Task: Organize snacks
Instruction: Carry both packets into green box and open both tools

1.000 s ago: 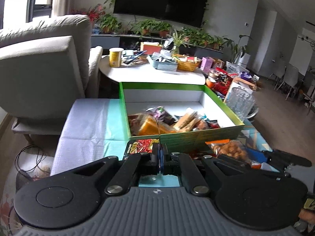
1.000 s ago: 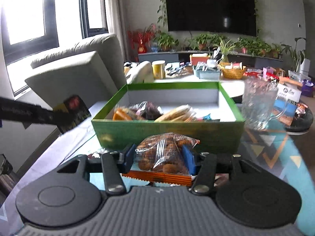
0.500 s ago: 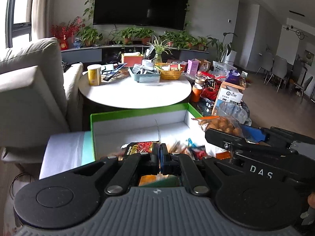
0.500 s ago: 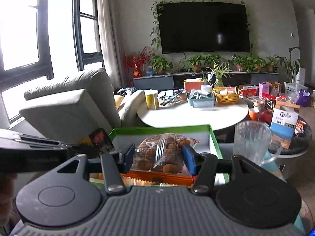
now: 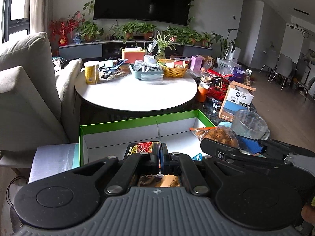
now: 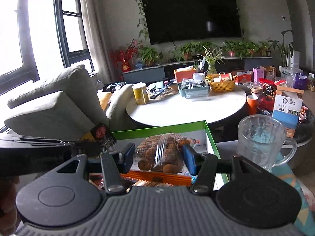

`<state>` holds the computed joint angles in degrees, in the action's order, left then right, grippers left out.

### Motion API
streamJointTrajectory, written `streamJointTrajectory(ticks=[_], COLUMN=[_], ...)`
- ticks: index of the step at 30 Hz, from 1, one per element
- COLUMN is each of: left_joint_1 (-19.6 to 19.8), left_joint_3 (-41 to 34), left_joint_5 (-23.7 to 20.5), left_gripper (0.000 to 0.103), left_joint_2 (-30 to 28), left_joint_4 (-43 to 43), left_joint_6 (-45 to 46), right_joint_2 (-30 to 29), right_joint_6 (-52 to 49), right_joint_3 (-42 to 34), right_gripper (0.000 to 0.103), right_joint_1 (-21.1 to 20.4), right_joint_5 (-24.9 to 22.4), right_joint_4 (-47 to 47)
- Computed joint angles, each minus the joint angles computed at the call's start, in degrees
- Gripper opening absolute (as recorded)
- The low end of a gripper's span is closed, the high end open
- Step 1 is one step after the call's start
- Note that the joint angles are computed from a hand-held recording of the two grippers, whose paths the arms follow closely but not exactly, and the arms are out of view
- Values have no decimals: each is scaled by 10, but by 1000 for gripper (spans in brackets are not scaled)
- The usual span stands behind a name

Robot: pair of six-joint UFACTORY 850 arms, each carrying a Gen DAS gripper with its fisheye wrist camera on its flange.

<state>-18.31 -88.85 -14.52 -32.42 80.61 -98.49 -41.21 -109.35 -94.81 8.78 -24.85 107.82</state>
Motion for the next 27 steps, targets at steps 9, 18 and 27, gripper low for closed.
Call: streamJointTrajectory(ticks=[9,18,27], left_joint_1=[5,4,-7], left_joint_3=[-31,-7,83], left_joint_5=[-5,-3,-45], left_gripper=[7,16,32], left_joint_2=[-27,-11,63], left_joint_4=[-94,-119,-2], left_joint_6=[89,110,-20], right_joint_2=[-17,-9,38], right_joint_6=[10,66,33], right_joint_3=[-19,-11,47], right_gripper=[48,48,48], right_joint_1=[4,-3,-27], right_joint_5=[5,-3,-49], right_joint_4=[10,-47,-58])
